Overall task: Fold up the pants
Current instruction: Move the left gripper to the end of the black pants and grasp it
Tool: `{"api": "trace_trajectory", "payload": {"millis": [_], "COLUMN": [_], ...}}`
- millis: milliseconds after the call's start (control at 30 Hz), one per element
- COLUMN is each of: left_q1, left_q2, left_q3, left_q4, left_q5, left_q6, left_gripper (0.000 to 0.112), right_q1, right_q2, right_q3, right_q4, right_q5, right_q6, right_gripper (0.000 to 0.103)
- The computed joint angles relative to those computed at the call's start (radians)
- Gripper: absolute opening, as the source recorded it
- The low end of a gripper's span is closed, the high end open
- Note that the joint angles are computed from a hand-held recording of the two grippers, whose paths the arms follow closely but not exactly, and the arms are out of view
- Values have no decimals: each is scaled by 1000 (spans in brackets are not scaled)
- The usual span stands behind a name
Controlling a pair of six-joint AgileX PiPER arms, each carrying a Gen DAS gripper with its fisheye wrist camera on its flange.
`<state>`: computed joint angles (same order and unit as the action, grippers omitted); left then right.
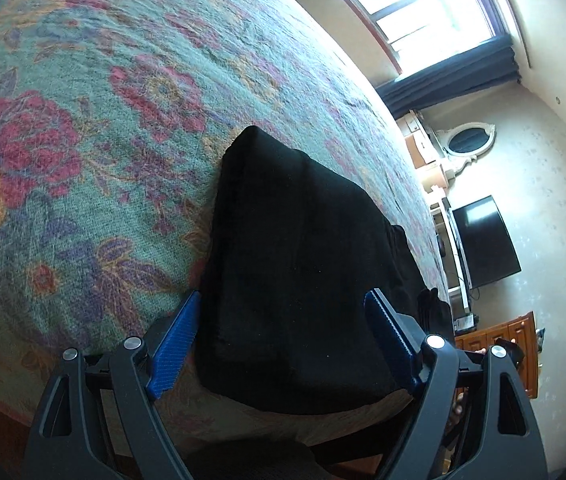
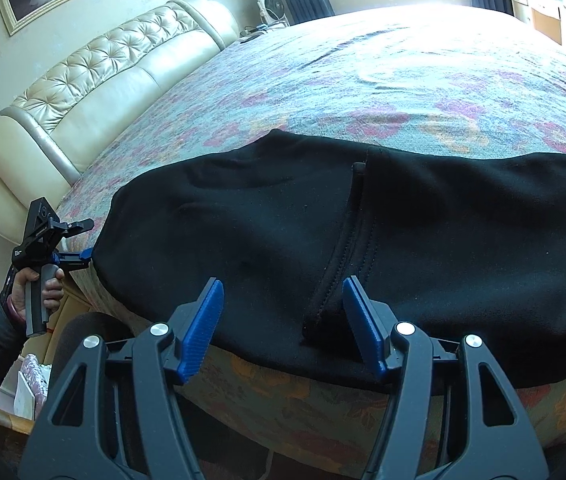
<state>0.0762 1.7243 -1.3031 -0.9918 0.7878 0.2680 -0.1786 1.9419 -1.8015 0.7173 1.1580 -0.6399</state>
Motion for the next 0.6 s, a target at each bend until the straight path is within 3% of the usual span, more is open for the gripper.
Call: {"api": "trace_trajectory", "payload": {"millis": [267,467,533,600], "left_q1": [61,26,0,-1], "left_q2": [69,82,82,105], "left_q3": [-77,-95,-109,-131], "left_q4": [-32,-62,-13,15], "left_q5": [147,138,116,120], "left_q6": [34,78,53,7], "left_gripper": [81,80,71,31], "right_q1": [-8,4,8,8], "right_q2": [-6,-6,-10,-14], "right_q3": [11,26,30,36], "right_q4": [16,21,17,21], "right_q5": [13,5,1,0], "right_q6": [8,1,3,3], "right_gripper": [62,69,69,69]}}
